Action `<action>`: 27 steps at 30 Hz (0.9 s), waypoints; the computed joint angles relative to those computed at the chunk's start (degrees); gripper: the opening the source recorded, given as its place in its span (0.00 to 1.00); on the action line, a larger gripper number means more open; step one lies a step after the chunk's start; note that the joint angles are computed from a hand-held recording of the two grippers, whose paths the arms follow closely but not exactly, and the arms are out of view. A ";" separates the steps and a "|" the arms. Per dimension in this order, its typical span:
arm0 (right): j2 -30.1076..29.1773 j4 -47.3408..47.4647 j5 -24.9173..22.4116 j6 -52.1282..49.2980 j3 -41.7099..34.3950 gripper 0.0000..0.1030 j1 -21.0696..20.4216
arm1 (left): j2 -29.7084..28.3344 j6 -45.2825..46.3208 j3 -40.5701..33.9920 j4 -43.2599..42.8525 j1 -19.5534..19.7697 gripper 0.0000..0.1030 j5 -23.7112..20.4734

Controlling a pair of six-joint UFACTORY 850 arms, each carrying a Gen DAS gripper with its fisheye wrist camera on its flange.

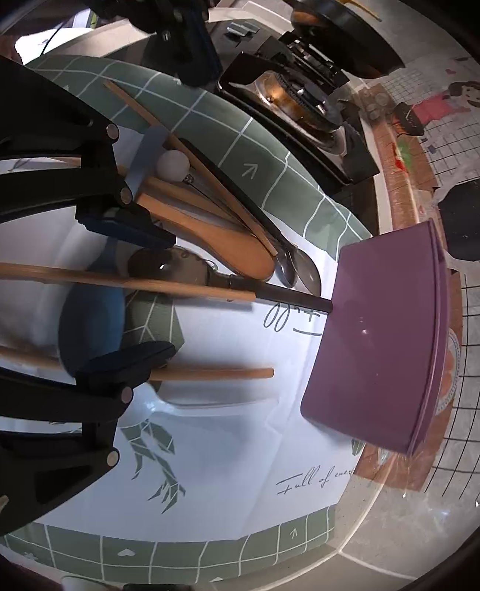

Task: Organize utensils
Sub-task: 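Grasp the wooden spoon with left gripper while right gripper grasps the metal spoon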

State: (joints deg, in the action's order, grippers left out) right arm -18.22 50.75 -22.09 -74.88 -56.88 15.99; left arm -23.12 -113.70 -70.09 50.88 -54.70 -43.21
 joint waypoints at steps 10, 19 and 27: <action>0.27 -5.48 0.03 3.31 -0.36 0.26 -0.29 | 0.09 0.76 -0.45 -0.39 -0.14 0.07 -0.82; 3.09 -0.39 -4.34 -1.48 0.27 0.25 -4.54 | 1.40 10.49 1.68 -3.22 3.54 0.22 10.23; 5.57 3.63 -8.37 -4.38 1.56 0.25 -7.50 | -1.82 35.36 -2.47 -17.05 7.91 0.26 15.92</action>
